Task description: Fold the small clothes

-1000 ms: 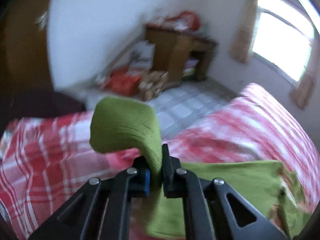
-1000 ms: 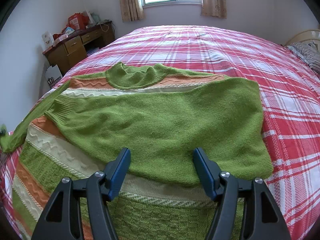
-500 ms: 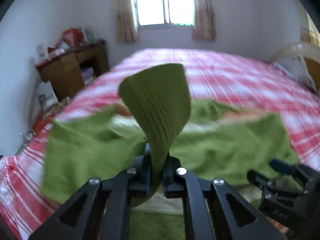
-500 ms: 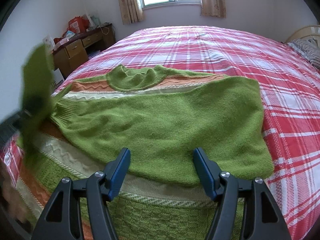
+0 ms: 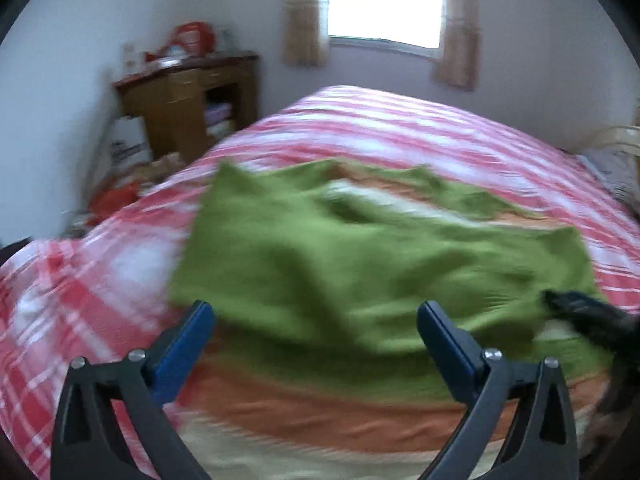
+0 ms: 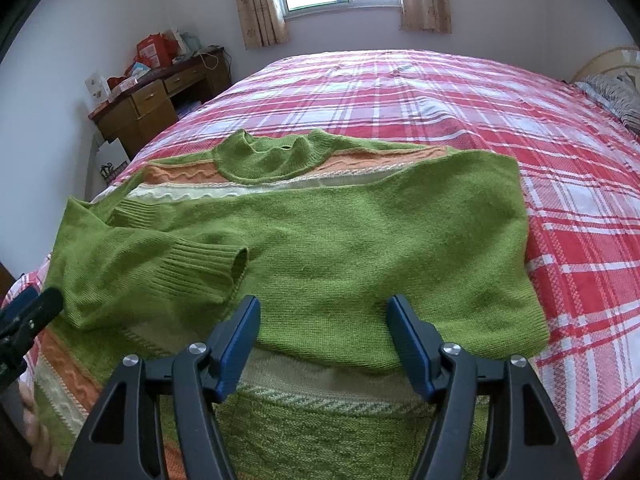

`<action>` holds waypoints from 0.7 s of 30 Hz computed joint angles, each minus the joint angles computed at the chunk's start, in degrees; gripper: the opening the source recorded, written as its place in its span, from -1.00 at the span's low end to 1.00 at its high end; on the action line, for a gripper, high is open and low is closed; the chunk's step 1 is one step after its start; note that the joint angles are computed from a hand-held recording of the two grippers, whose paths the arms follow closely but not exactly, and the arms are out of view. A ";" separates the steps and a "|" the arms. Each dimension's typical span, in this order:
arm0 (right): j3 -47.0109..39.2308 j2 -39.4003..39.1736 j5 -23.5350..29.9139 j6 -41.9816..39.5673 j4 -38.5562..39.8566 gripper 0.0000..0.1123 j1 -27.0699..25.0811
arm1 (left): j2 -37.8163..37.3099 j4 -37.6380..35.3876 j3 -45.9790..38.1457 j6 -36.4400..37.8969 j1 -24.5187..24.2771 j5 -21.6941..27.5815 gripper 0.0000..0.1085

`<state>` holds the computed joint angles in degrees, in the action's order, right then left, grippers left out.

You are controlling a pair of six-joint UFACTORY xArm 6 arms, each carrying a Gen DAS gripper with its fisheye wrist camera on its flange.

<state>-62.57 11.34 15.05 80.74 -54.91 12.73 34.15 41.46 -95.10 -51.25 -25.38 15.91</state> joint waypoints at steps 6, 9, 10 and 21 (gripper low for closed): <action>4.55 -1.57 -17.73 0.63 11.84 0.29 -3.30 | 0.13 -7.97 4.66 2.14 2.04 -5.33 0.90; 1.89 1.59 -16.62 -11.11 26.37 0.29 -0.33 | 1.51 -5.29 1.95 0.72 1.22 -1.46 0.90; -1.23 3.69 -12.89 -14.49 27.95 0.29 1.02 | 1.73 -3.33 1.20 -0.51 0.82 -0.04 0.90; -19.15 10.87 5.83 -16.39 12.81 -0.81 8.68 | 0.28 -1.57 4.00 -2.15 1.94 -2.47 0.90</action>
<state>-81.73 22.21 20.88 64.35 -42.10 21.41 34.43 39.88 -91.09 -53.40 -23.44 13.44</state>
